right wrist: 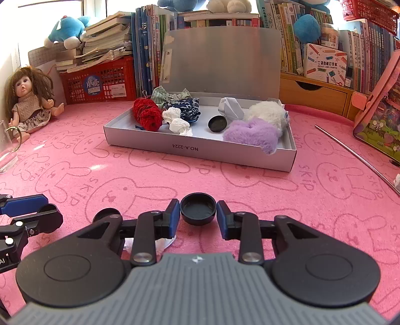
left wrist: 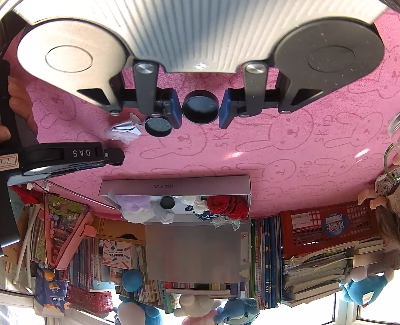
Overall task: Organize objects
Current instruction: 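Close left tool on a black lid while right tool closes on another black lid, then carry both black lids over the white box with both tools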
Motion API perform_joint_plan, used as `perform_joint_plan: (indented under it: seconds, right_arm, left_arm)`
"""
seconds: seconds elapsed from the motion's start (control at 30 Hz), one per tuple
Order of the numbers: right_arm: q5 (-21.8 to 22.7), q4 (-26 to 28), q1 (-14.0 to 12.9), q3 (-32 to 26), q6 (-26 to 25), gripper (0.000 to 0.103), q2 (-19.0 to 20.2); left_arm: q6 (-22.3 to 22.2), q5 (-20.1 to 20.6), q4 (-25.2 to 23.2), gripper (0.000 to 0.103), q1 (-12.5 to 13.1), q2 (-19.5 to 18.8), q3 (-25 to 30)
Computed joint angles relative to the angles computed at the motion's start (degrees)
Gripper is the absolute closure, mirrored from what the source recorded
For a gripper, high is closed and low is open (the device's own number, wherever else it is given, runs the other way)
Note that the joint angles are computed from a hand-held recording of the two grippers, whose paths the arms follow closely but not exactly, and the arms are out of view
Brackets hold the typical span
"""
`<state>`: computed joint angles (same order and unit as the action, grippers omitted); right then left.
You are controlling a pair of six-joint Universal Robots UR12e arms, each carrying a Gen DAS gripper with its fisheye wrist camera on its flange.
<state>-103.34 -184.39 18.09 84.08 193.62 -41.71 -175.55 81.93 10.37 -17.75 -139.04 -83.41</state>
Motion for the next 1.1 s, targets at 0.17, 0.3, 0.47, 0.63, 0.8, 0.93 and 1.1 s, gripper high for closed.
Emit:
perform_joint_plan:
  seconds: [0.17, 0.3, 0.47, 0.63, 0.8, 0.93, 1.1]
  right_arm:
    - [-0.5, -0.2, 0.0, 0.0, 0.9, 0.066, -0.2]
    - [-0.7, -0.5, -0.1, 0.1, 1.6, 0.066, -0.3]
    - [-1.4, -0.9, -0.1, 0.1, 1.7, 0.066, -0.4]
    - [-2.1, -1.1, -0.2, -0.1, 1.7, 0.066, -0.5]
    - [-2.8, -1.6, -0.3, -0.6, 1.7, 0.066, -0.4]
    - [-4.9, -2.6, -0.3, -1.4, 2.1, 0.066, 0.1]
    - [-6.2, -2.9, -0.5, -2.2, 2.3, 0.066, 0.4]
  left_arm:
    - [-0.7, 1.1, -3.4, 0.065, -0.4, -0.9, 3.1]
    - [-0.9, 1.0, -4.1, 0.065, -0.8, -1.7, 5.3]
    - [-0.8, 0.3, -5.0, 0.065, -1.1, -2.6, 7.5]
    - [-1.7, 0.0, -6.6, 0.065, -1.3, -3.5, 9.9]
    - [-1.7, 0.2, -7.2, 0.065, -1.5, -4.6, 12.5]
    - [-2.1, -0.5, -7.1, 0.065, -1.3, -5.5, 14.5]
    - [-2.7, -0.9, -8.1, 0.065, -1.2, -6.8, 17.4]
